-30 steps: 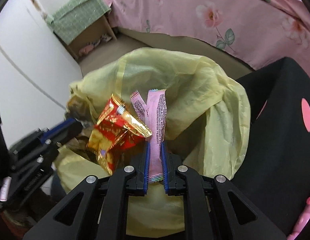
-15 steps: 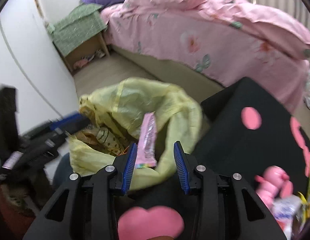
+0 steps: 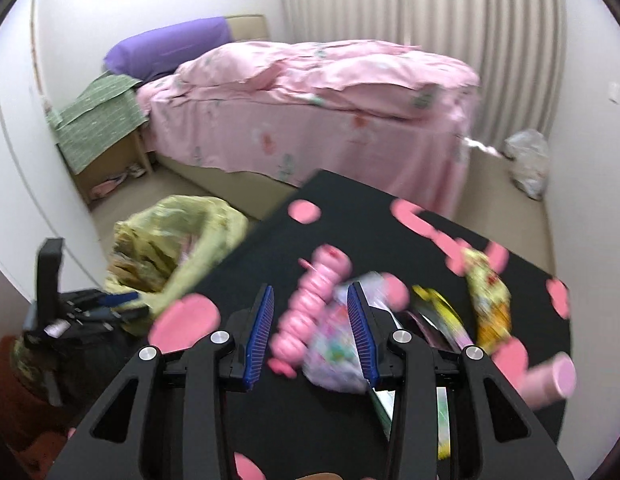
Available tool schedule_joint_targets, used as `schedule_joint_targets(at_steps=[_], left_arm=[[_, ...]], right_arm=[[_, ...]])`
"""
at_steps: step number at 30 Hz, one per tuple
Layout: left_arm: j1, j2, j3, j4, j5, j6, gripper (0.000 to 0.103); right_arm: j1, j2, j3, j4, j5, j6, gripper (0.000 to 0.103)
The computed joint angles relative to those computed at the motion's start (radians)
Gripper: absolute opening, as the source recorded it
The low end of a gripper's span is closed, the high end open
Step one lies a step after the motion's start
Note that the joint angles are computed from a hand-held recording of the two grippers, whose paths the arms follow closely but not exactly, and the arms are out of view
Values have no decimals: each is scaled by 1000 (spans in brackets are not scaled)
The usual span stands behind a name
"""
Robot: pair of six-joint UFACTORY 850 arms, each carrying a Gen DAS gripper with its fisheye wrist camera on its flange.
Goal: Collect trash
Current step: 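Return both grippers to the table and grasp the orange bag with left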
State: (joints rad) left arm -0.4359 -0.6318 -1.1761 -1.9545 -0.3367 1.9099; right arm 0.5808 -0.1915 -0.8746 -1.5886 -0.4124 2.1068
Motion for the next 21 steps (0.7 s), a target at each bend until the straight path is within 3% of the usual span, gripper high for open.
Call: schedule_joint_targets(at_steps=[2, 5, 12, 18, 21], left_arm=[[-3, 30, 35, -66, -8, 73, 46], [-4, 55, 62, 23, -28, 2, 46], [-68, 128, 110, -23, -39, 64, 46], [-174, 157, 86, 196, -170, -77, 54], [-227, 139, 47, 334, -229, -173, 57]], right_arm=[[9, 43, 64, -28, -32, 70, 36], [25, 100, 143, -61, -72, 169, 36], [106, 220, 291, 12, -201, 229, 39], [182, 295, 395, 86, -268, 288, 54], [224, 329, 438, 127, -309, 314, 55]])
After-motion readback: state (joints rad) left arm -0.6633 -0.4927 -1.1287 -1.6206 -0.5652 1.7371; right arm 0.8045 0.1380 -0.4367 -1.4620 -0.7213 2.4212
